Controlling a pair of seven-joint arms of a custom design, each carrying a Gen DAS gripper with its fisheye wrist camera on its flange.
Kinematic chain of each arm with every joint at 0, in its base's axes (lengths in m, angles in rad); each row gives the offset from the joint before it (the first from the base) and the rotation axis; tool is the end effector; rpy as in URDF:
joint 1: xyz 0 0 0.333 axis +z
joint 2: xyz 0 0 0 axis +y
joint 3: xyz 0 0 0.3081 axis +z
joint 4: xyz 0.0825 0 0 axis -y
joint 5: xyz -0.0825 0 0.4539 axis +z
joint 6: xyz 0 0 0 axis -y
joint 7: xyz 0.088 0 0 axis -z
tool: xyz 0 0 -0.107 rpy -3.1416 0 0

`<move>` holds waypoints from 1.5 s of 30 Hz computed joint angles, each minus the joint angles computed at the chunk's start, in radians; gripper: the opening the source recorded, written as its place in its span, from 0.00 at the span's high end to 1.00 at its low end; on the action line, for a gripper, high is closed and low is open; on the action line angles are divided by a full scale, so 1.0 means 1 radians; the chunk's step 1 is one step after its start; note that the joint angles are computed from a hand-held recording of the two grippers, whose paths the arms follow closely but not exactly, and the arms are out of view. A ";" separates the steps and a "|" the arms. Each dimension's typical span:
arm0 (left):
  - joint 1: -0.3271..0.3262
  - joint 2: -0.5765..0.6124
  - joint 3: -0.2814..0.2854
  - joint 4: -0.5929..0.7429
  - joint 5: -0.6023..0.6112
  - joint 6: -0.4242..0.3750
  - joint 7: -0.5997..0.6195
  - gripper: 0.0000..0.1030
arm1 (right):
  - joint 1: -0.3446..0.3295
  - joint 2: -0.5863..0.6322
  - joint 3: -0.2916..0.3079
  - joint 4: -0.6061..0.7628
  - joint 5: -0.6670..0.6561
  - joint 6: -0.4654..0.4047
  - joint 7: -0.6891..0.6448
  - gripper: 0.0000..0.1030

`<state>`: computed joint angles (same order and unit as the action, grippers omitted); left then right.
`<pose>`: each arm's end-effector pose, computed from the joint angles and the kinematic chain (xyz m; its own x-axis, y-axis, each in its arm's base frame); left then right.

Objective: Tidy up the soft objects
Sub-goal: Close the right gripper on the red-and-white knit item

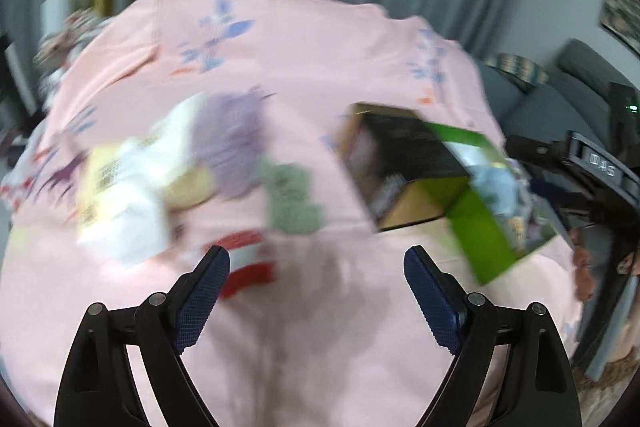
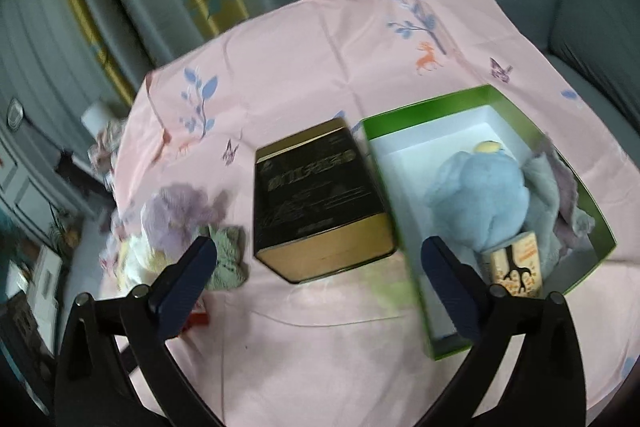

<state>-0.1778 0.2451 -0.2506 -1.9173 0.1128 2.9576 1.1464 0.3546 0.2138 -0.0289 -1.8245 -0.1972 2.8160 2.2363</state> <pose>0.6513 -0.2943 0.4203 -0.1748 -0.9482 0.2653 -0.7411 -0.0506 -0.6695 0.6840 0.2426 0.4703 -0.0615 -0.9580 -0.2801 -0.7224 0.2364 -0.6499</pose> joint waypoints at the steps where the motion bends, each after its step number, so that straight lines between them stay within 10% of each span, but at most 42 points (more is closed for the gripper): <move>1: -0.004 -0.011 0.021 -0.023 0.014 0.000 -0.028 0.14 | 0.007 0.011 0.002 0.015 -0.013 -0.012 -0.007 0.01; 10: 0.021 -0.044 0.107 -0.173 0.110 0.076 -0.284 0.14 | -0.022 0.132 0.147 0.140 0.285 -0.004 -0.367 0.01; 16: 0.093 -0.033 0.039 -0.176 0.005 0.052 -0.222 0.14 | 0.054 0.283 0.127 0.316 0.339 -0.117 -0.425 0.09; 26: 0.029 -0.055 0.135 -0.190 0.162 0.035 -0.382 0.14 | 0.093 0.504 0.120 0.576 0.374 -0.295 -0.475 0.29; 34: 0.082 -0.056 0.084 -0.198 0.088 0.047 -0.328 0.14 | 0.086 0.480 0.145 0.522 0.440 -0.234 -0.565 0.55; 45: 0.212 -0.057 -0.092 -0.198 -0.336 0.026 0.051 0.14 | 0.041 0.346 0.184 0.402 0.570 -0.408 -0.556 0.53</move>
<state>0.0340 0.1883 -0.3426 -2.1150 -0.2230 2.9836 1.1977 0.3955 0.5603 0.1552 -1.4228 0.3731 2.4078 1.6801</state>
